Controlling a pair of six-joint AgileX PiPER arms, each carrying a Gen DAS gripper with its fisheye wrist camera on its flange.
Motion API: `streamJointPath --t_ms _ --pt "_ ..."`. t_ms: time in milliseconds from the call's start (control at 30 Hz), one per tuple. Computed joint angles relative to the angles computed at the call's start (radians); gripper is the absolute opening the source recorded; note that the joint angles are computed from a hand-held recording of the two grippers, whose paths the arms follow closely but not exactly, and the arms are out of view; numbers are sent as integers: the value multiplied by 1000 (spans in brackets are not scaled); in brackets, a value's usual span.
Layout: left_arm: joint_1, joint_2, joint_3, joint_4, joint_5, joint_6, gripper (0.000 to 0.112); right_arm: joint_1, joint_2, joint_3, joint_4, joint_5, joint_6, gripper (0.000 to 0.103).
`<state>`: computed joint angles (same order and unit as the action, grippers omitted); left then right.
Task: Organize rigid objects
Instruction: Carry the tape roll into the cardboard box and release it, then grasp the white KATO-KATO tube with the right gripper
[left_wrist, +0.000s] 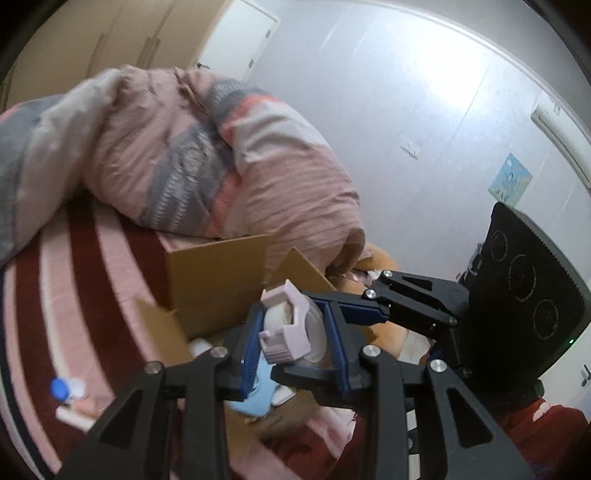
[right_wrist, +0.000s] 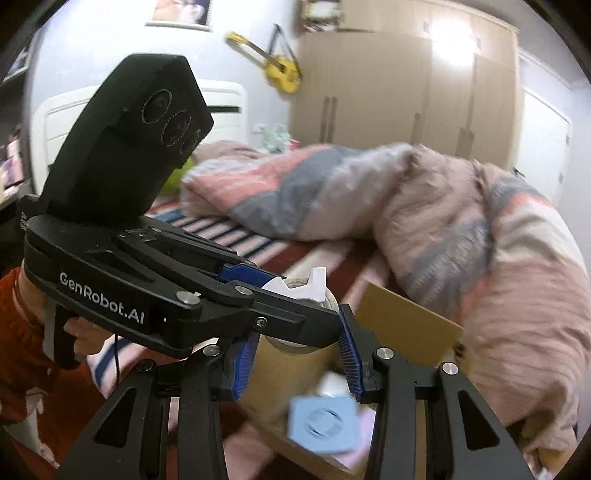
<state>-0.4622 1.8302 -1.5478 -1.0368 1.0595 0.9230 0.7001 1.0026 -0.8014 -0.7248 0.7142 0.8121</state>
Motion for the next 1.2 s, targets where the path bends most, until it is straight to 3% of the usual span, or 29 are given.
streamJointPath --t_ms 133,200,233,267,300,467,700,833,933,1200 --pt "-96 108 -138 111 -20 -125 31 -231 -42 34 256 -35 -280 37" --pt "-127 128 -168 174 -54 -178 51 -283 -21 37 298 -27 -324 42" --pt "-127 122 -154 176 -72 -177 73 -301 -12 39 299 -18 -326 47" --pt "-128 114 -138 176 -98 -173 87 -323 -11 48 302 -23 -326 59" --pt "-125 101 -121 176 -120 -161 88 -340 -15 56 312 -31 -336 62" --pt "-69 49 -53 143 -130 -109 88 -337 -47 71 326 -41 -328 62" --pt "120 -130 121 79 -168 12 92 -70 -11 10 161 -20 -105 62" --pt "263 -213 227 34 -206 89 92 67 112 -62 129 -92 -51 62" --pt "389 -248 306 -47 -184 205 92 134 265 -135 152 -161 -54 62" --pt "622 -221 501 -167 -176 531 94 111 620 -256 383 -302 -212 62"
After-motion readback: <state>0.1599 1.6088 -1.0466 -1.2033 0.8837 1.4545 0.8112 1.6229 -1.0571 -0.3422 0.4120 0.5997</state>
